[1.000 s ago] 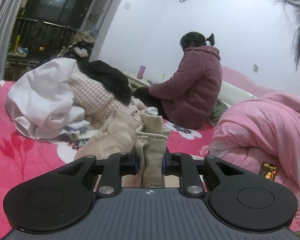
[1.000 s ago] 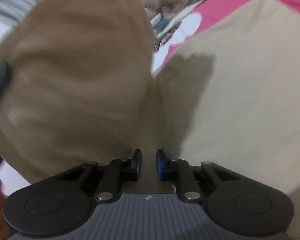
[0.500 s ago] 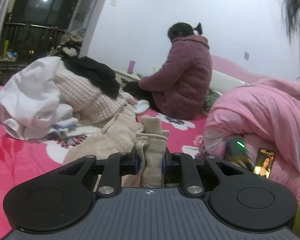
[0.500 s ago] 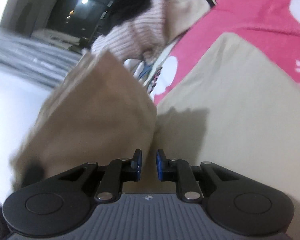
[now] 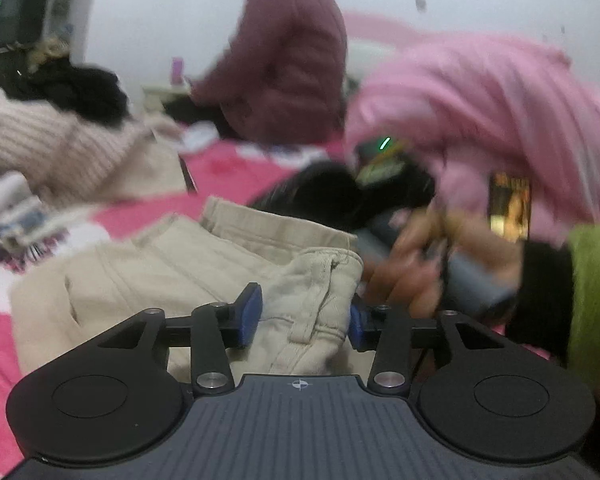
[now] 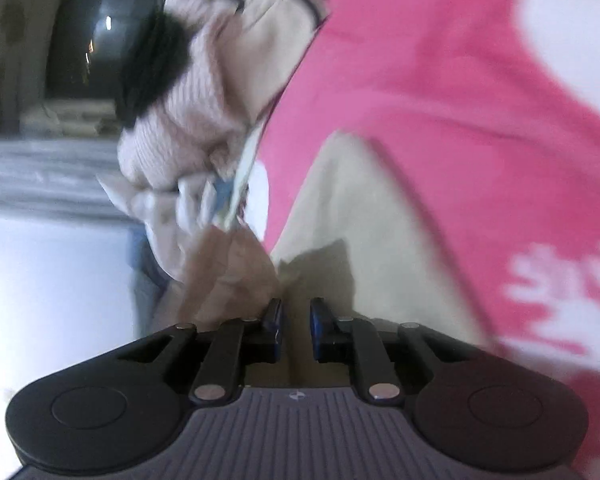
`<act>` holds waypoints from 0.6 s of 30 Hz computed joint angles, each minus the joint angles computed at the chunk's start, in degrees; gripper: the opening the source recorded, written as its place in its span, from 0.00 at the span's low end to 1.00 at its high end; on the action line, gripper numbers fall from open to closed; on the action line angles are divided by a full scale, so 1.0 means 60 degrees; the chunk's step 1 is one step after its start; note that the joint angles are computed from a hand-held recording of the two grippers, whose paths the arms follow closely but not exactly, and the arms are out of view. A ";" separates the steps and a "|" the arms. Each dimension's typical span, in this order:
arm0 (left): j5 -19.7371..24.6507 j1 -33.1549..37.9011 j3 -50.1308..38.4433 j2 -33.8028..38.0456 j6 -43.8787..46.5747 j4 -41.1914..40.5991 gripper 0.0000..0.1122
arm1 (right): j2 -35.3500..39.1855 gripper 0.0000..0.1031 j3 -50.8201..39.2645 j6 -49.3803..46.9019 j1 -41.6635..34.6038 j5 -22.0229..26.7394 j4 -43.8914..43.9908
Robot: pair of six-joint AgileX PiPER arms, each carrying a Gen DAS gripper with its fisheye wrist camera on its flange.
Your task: Fold clothes
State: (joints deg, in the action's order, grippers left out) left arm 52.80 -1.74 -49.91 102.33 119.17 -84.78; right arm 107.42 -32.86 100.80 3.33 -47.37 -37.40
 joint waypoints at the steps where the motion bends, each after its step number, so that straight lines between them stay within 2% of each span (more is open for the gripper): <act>1: -0.0012 -0.0004 0.0012 -0.0004 -0.0086 0.0176 0.43 | -0.0156 0.19 0.0455 -0.0306 -0.0133 -0.0330 0.0310; 3: 0.0260 0.0185 0.0005 0.0021 -0.0144 0.0433 0.50 | -0.0425 0.30 0.1323 -0.0826 -0.0423 -0.1022 0.0822; 4: 0.0457 0.0286 -0.0069 0.0052 -0.0235 0.0611 0.53 | -0.0499 0.44 0.1688 -0.1029 -0.0564 -0.1363 0.1028; 7: 0.0774 0.0484 -0.0258 0.0047 -0.0456 0.1046 0.54 | -0.0325 0.48 0.2345 -0.1214 -0.0865 -0.2519 0.1023; 9: 0.0793 0.0509 -0.0297 0.0010 -0.0500 0.1161 0.54 | -0.0304 0.48 0.2383 -0.1312 -0.0751 -0.2503 0.0899; 12: 0.0706 0.0517 -0.0395 -0.0052 -0.0585 0.1327 0.54 | -0.0564 0.49 0.2117 -0.1465 -0.0329 -0.1728 0.1105; 14: -0.0038 0.0274 -0.0190 -0.0335 -0.0390 0.1170 0.53 | -0.0875 0.48 0.1961 -0.1531 -0.0209 -0.1046 0.1089; 15: -0.0472 0.0128 -0.0080 -0.0474 -0.0263 0.1084 0.53 | -0.1080 0.47 0.1869 -0.1557 -0.0167 -0.0600 0.1009; 18: -0.1141 -0.0217 0.0057 -0.0572 0.0031 0.1021 0.52 | -0.1679 0.46 0.1225 -0.1628 0.0301 0.1416 0.0659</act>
State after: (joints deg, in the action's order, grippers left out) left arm 45.95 -3.04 -49.56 98.90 119.35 -78.65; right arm 97.34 -25.51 91.04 5.14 -38.88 -33.45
